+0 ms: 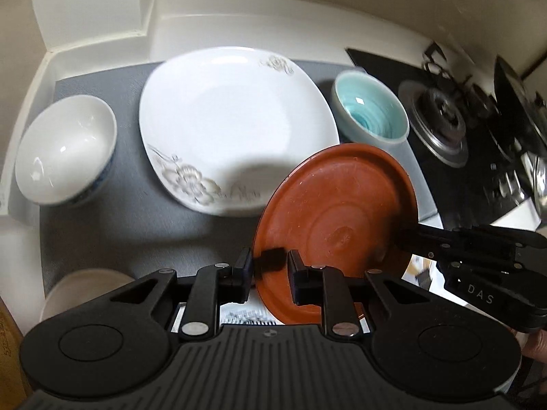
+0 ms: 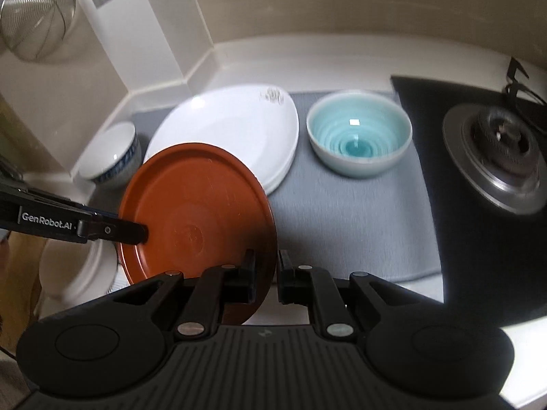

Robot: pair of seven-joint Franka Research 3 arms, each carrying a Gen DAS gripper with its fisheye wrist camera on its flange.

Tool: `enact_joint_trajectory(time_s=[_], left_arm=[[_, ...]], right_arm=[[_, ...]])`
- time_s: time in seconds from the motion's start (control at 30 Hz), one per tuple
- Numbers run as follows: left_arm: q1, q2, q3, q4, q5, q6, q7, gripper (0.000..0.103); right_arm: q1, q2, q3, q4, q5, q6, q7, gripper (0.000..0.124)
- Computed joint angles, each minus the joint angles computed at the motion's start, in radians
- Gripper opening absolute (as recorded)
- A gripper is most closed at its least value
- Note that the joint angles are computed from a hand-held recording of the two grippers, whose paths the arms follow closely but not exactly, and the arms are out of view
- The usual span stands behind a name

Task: Organize plates and bowls
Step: 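Lower the terracotta plate onto the stacked white plates and release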

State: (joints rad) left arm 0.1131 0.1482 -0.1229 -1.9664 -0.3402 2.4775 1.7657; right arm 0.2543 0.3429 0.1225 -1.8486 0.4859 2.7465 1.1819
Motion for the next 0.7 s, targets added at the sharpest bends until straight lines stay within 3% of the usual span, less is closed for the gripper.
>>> enact_joint_trajectory(time_s=[0.4, 0.7], left_arm=[[0.03, 0.117, 0.0, 0.19, 0.048, -0.019, -0.109, 0.023], [0.037, 0.28, -0.003, 0.383, 0.169, -0.039, -0.224, 0.023]], right_arm=[[0.011, 0.163, 0.001, 0.265, -0.047, -0.031, 0.014, 0.013], [0.024, 0.376, -0.005, 0.559, -0.087, -0.102, 0.079, 0.013]])
